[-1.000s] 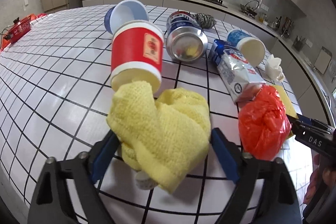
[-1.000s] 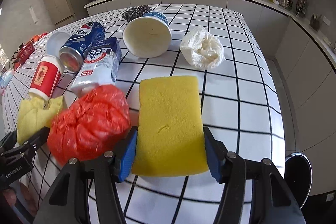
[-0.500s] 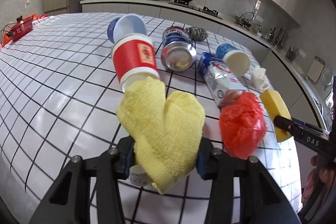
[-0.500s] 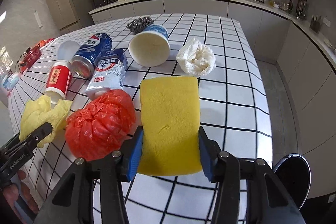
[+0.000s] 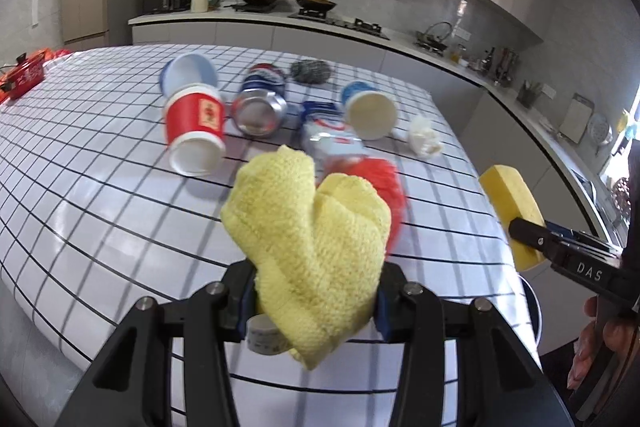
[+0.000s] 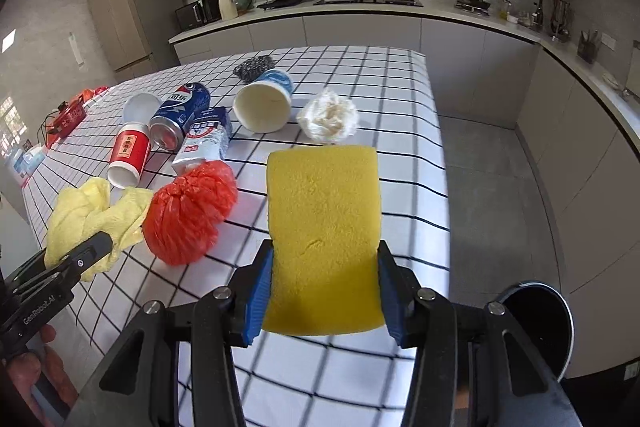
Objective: Collect trash
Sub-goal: 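Carry the yellow glove and sponge over the black bin with both tools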
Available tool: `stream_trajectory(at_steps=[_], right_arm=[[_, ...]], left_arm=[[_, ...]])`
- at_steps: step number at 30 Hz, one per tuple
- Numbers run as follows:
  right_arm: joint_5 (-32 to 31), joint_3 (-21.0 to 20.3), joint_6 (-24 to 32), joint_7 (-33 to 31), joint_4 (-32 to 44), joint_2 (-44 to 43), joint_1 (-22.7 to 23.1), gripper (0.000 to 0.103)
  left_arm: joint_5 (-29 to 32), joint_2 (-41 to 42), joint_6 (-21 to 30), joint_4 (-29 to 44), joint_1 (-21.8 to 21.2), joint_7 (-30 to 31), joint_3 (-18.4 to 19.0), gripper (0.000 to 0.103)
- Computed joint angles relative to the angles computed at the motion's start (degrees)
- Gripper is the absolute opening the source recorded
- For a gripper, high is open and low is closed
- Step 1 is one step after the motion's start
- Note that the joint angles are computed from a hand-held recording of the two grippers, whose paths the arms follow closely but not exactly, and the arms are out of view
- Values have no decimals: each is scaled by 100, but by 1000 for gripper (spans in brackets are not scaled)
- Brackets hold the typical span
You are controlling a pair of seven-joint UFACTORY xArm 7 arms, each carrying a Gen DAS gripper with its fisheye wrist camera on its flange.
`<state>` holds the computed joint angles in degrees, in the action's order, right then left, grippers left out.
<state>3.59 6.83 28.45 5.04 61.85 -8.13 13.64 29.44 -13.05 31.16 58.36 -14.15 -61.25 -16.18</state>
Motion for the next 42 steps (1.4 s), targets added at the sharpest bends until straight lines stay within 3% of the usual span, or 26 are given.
stream_trajectory(at_steps=[7,15,28,42], right_arm=[[195,-261,54,-272,-610,-737,-176,50],[238,-630,236,-557,-1184,-1507,-585,50],[431,-1398,574,-1463,-1714,-2226,-1329,50],[1104,-2183,929,-3234,-1430,-1752,-1777,50]], left_arm=[[167,370,76,427,-297,-138,-199,47],[485,1203,187,1325,-994,-225,-156,47],[487,2800,500,3179,-2375,189,311,47],[-286,4877,1416,6048,-3658,1057,983,47]])
